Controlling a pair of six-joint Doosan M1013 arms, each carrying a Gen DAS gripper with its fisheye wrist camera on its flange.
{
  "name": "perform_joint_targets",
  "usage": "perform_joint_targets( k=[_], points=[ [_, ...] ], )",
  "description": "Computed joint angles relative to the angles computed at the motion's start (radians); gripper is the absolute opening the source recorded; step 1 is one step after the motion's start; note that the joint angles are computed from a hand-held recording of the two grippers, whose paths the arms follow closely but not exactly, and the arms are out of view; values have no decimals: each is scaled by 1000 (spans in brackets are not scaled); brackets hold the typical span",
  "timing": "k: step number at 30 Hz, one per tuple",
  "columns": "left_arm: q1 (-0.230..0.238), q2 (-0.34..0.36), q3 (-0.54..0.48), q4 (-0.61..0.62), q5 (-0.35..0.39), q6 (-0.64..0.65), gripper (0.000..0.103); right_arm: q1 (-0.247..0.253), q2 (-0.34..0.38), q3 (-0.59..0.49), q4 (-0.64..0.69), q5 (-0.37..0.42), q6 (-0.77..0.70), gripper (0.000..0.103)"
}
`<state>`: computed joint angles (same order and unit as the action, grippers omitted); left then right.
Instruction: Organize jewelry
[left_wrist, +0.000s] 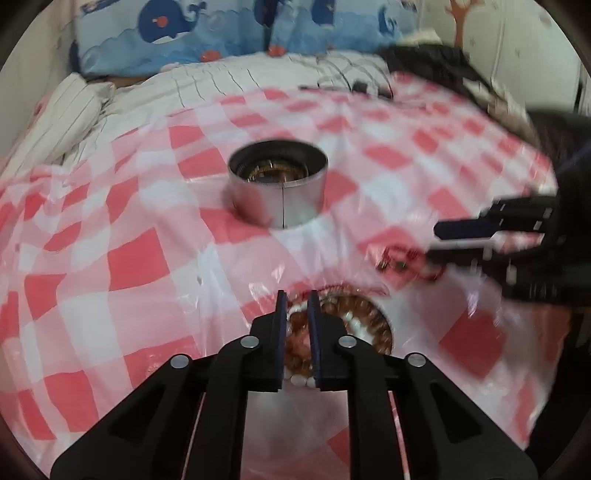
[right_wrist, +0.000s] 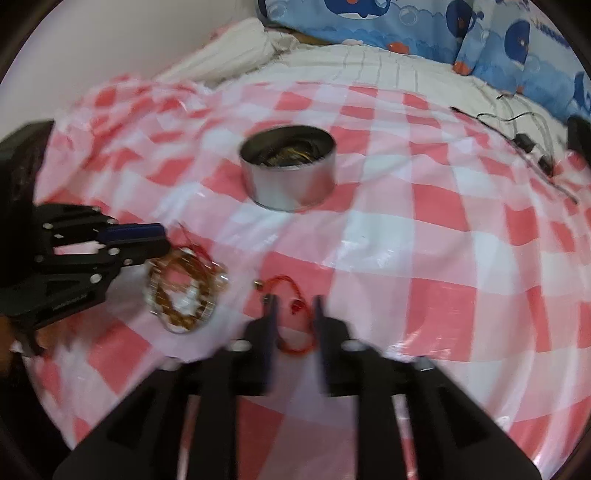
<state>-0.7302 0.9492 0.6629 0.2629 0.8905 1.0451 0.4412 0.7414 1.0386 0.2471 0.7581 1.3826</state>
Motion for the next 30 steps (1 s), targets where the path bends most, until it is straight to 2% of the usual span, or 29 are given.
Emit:
perform_joint_targets(
  k=[3,4,6,8,9,10,12,13,14,15,16,17,19,23,30],
  points=[
    [7,-22,38,-8,-53,-43,5,3,12,-16,4,26,-9,48],
    [9,-25,43,-16,-62,-49,5,7,17,-24,-18,37,1,55],
    [10,-19,31,-33,-45,-31,5,22,27,-37,-121,56,48,59],
    [13,2,-8,-83,5,23,6,25,40,-51,-133,89,48,59],
    [11,13,-27,-78,34,27,16,27,43,-54,-143,95,48,59],
    [8,25,-46,-66,62,25,35,29,44,-53,-151,96,44,59],
    [7,36,-61,-63,87,14,51,26,44,-51,-126,95,34,39],
    [9,38,-63,-72,91,13,51,22,43,-50,-106,94,31,20],
    [11,40,-66,-87,93,17,51,20,41,-48,-97,90,30,14],
    [12,41,-66,-101,89,27,47,17,36,-40,-87,78,29,13],
    [10,42,-69,-102,92,40,28,14,31,-32,-67,65,21,13],
    [7,47,-80,-82,107,38,22,12,29,-30,-47,58,12,13],
    [9,35,-58,-87,76,26,11,8,26,-28,-23,49,6,13],
    [19,-5,10,-93,-27,-44,11,0,23,-26,15,32,5,13],
    [27,-42,75,-78,-130,-126,11,-13,8,-4,106,-14,-28,13]
  ],
)
